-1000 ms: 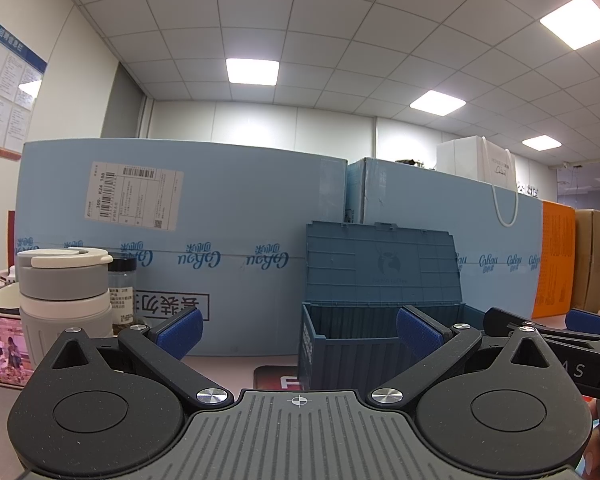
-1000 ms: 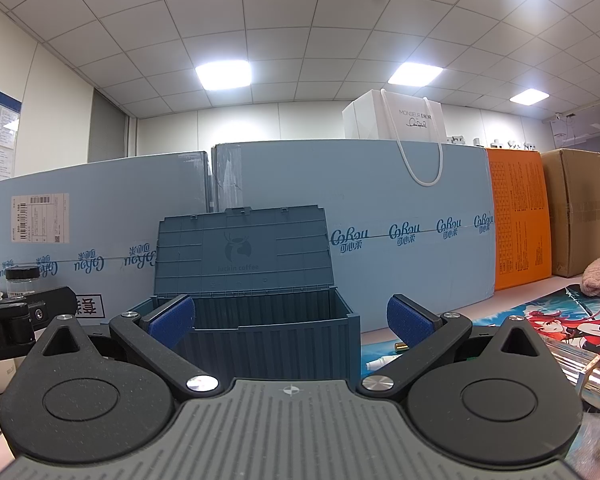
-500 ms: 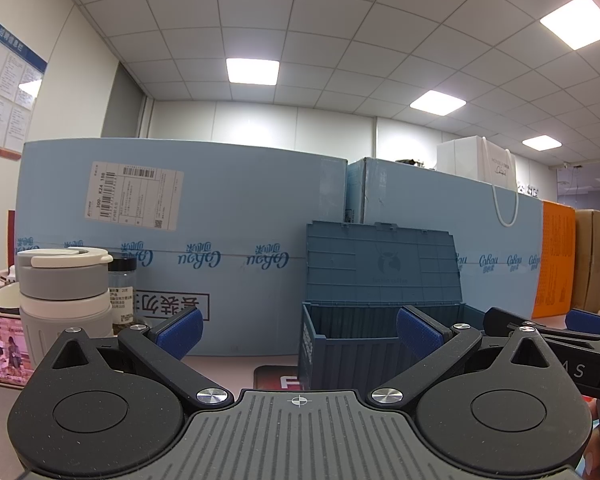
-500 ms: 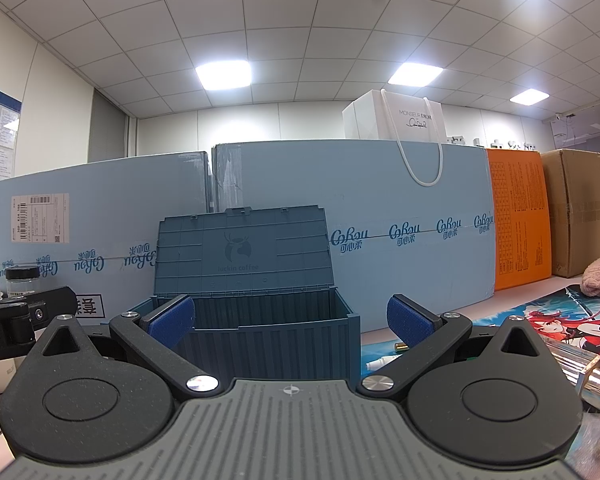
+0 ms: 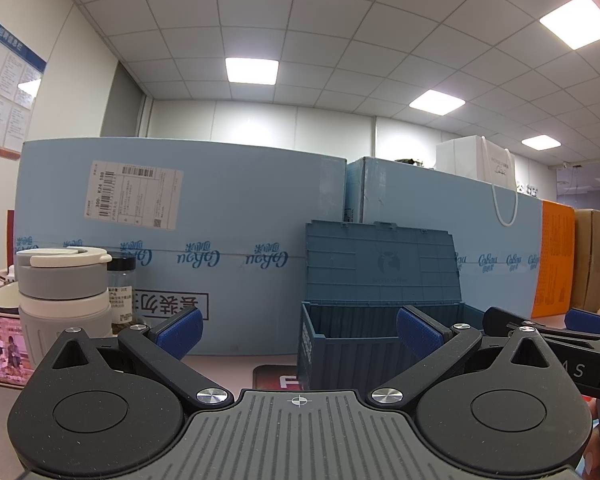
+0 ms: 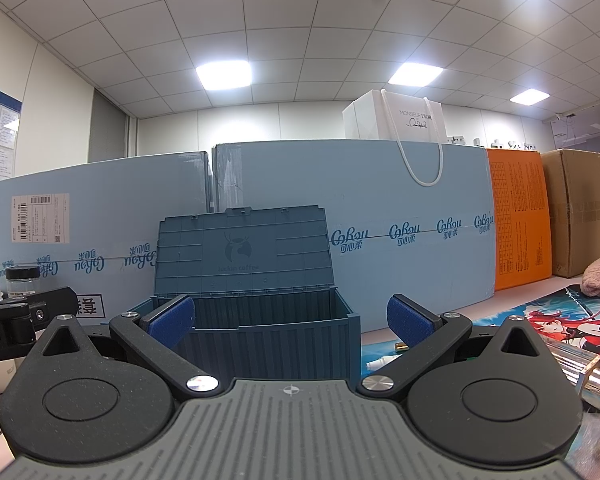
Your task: Organize rigid objects
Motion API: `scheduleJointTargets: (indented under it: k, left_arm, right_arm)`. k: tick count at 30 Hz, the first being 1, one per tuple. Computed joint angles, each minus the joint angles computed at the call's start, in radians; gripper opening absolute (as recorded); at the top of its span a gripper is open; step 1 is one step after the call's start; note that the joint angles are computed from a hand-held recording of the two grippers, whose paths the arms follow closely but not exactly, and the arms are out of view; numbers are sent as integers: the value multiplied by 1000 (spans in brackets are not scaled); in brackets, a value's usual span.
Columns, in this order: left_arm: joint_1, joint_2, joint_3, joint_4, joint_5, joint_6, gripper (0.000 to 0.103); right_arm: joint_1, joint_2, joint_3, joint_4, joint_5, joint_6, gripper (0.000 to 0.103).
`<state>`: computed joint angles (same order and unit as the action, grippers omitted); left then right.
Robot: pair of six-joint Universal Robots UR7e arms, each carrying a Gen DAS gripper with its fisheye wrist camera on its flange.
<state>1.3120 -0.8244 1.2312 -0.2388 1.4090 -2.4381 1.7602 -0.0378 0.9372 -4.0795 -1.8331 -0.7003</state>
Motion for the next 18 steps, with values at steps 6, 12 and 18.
scheduleJointTargets:
  k: [6, 12, 18]
  left_arm:
    - [1, 1, -4, 8, 6, 1, 103]
    - [-4, 14, -23, 37, 1, 18, 103]
    - [-17, -3, 13, -4, 19, 53, 103]
  right_arm:
    - [0, 2, -2, 1, -1, 0, 103]
    - [-7, 1, 7, 5, -6, 32, 103]
    - [-10, 3, 9, -22, 5, 42, 103]
